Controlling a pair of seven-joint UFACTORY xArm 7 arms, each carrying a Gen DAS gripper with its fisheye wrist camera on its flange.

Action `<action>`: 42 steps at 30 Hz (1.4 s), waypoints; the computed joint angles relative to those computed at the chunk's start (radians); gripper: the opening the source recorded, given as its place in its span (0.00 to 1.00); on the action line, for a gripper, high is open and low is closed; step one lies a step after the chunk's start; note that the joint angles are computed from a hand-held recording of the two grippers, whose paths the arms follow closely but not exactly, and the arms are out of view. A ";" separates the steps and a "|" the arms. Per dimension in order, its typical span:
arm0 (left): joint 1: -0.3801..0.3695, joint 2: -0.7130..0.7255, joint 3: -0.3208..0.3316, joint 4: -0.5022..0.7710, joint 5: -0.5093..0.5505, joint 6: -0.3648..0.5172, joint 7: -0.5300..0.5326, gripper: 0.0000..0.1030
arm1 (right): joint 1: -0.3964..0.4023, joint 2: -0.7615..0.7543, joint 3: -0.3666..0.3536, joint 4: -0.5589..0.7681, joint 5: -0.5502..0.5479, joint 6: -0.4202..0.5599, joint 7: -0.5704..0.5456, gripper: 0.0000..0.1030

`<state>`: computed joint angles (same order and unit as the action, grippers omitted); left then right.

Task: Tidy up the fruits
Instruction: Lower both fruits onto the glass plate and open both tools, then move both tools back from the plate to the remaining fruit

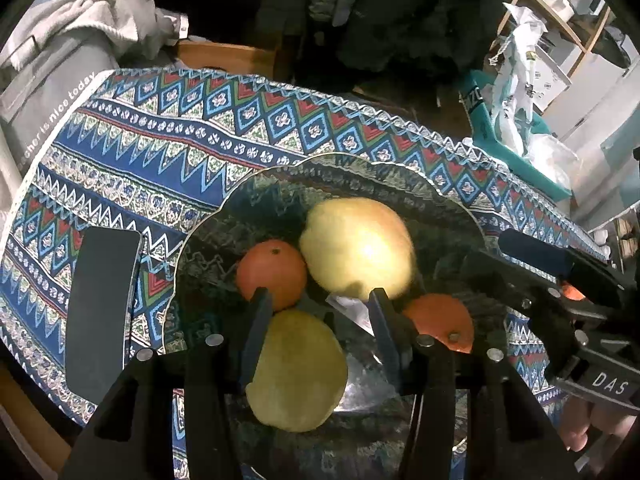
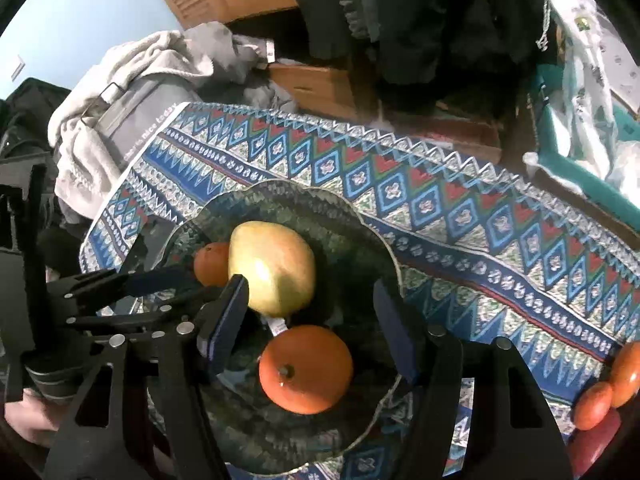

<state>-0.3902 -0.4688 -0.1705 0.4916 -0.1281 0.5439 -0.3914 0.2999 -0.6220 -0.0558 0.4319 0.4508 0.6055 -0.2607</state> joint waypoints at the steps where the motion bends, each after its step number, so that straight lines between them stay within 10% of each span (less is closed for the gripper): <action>1: -0.002 -0.008 -0.002 0.003 0.001 0.006 -0.002 0.53 | -0.005 -0.009 0.001 -0.002 -0.005 0.003 0.004 0.64; 42: -0.191 0.094 -0.218 0.329 0.149 0.096 -0.123 0.73 | -0.493 -0.594 -0.156 -0.020 -0.409 0.448 0.056 0.83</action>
